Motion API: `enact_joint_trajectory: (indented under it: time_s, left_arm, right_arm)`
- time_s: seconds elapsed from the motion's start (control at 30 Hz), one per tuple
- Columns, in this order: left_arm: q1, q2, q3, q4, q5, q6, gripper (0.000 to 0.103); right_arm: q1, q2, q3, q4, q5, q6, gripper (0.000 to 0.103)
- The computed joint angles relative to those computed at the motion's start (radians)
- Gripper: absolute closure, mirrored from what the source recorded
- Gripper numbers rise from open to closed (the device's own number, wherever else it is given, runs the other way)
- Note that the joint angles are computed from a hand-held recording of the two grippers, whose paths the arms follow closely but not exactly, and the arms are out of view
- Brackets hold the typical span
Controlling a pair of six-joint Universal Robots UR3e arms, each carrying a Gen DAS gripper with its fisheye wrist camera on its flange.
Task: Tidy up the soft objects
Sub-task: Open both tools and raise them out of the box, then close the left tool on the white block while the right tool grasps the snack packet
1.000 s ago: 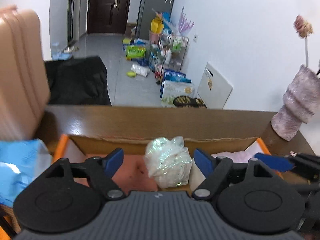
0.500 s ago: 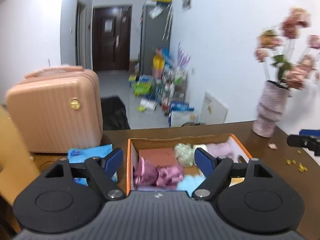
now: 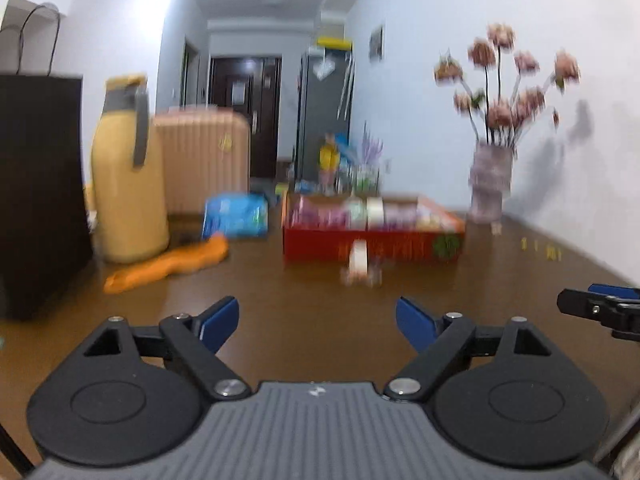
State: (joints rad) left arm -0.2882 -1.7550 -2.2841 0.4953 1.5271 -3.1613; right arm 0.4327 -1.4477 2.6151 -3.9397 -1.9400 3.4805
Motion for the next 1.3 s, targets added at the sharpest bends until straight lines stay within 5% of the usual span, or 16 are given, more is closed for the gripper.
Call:
enact_joint_trajectory:
  time_s: [0.27,0.5,0.6,0.73,0.9,1.03,1.1,1.17,1.3]
  left_arm:
    - [0.034,0.05,-0.067,-0.011,-0.041,-0.001,0.015]
    - [0.058,-0.052,0.066,-0.064,-0.055,0.006,0.015]
    - [0.074,-0.133,0.176,-0.073,-0.051,0.011,0.015]
    - [0.097,-0.256,0.356,-0.097,-0.043,-0.017,0.015]
    - [0.131,-0.388,0.587,-0.202,-0.079,0.0,0.015]
    - [0.162,-0.502,0.801,-0.336,-0.134,0.03,0.015]
    - [0.169,-0.556,0.909,-0.412,-0.149,0.043,0.016]
    - [0.174,-0.619,1.023,-0.48,-0.173,0.06,0.016]
    - [0.15,-0.754,1.257,-0.626,-0.184,0.072,0.016]
  right_arm:
    - [0.09,0.022,-0.016,0.054,-0.098,0.032,0.024]
    - [-0.063,0.042,-0.161,0.189,0.075,-0.115,0.024]
    - [-0.131,0.132,-0.335,0.303,0.166,-0.184,0.024]
    - [-0.119,0.379,-0.737,0.496,0.116,-0.116,0.022]
    - [-0.138,0.678,-1.26,0.79,0.187,-0.092,0.021]
    - [-0.124,0.895,-1.679,1.058,0.117,-0.069,0.024]
    - [-0.122,0.986,-1.869,1.202,0.085,-0.039,0.034]
    - [-0.127,1.005,-1.913,1.254,0.09,-0.028,0.047]
    - [-0.139,0.901,-1.677,1.104,0.092,-0.063,0.055]
